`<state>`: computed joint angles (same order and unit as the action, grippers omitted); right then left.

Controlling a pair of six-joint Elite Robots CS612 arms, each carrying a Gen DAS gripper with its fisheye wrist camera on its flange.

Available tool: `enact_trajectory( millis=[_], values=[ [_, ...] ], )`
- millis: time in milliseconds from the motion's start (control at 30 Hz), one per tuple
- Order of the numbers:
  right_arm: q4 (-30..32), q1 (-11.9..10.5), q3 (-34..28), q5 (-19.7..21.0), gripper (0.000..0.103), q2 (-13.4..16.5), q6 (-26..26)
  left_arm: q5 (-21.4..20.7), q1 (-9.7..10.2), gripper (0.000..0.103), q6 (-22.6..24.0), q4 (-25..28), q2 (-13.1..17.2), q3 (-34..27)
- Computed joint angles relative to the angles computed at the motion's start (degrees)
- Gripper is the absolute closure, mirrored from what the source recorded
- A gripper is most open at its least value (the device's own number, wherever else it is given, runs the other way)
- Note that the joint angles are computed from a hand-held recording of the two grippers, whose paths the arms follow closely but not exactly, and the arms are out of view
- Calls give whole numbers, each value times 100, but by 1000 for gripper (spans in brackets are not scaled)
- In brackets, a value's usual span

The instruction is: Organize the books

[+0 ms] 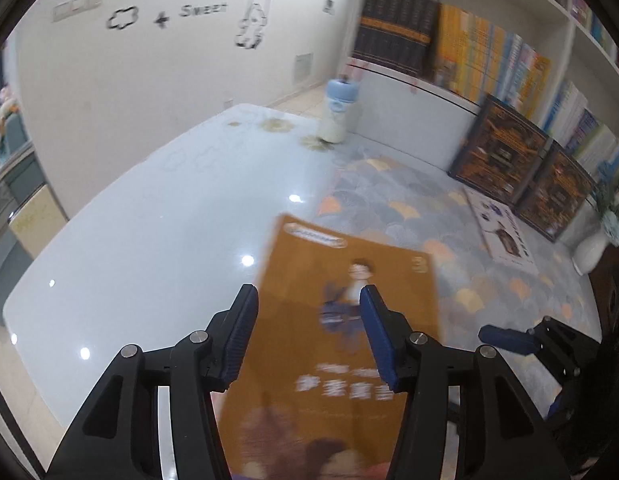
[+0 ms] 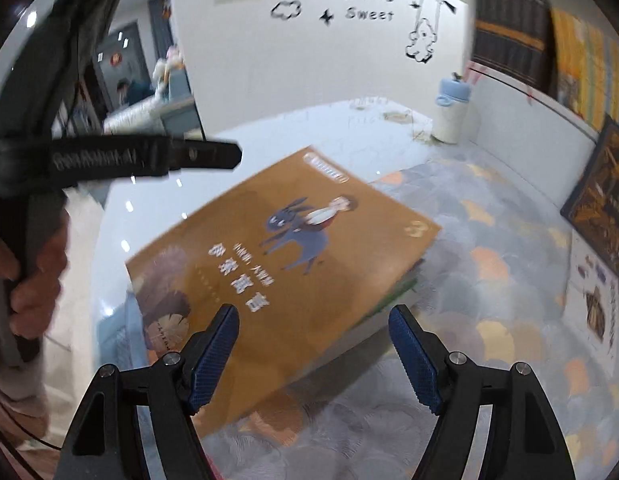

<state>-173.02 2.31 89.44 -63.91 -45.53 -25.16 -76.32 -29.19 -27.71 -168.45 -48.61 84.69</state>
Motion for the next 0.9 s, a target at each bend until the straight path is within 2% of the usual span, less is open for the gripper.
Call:
enact_trajectory(
  millis=[67,133,233,267,367,433,500,600,633,800,900],
  values=[
    [-27,-182,-5,114,28,0,280,-177,-61,53,42,98,85,-220],
    [-180,-467,43,271,28,-9,742,-162,-164,53,105,225,174,-451],
    [-296,-907,21,819,28,15,1556,-239,-369,52,383,514,442,-1047],
    [-518,-1124,22,1065,28,46,2060,-337,-410,49,413,522,531,-1212],
    [-1014,-1512,-29,1253,28,106,2851,-633,-556,39,441,726,995,-2062],
    [-1268,-1723,-95,1233,28,156,3210,-789,-613,39,360,1028,1305,-2620],
    [-1192,-1879,-260,1408,30,236,3415,-1005,-644,39,256,1320,1702,-3275],
    [-933,-1985,-625,1506,39,431,3572,-1138,-672,39,15,1807,2296,-4171],
    [-786,-2004,-794,1458,46,527,3595,-1205,-669,40,-45,1878,2492,-4434],
    [-55,-2042,-1455,1373,48,966,3637,-960,-674,44,-224,2342,3274,-5526],
    [375,-2004,-1805,1143,48,1191,3572,-633,-714,44,-57,2679,3507,-5916]
  ],
)
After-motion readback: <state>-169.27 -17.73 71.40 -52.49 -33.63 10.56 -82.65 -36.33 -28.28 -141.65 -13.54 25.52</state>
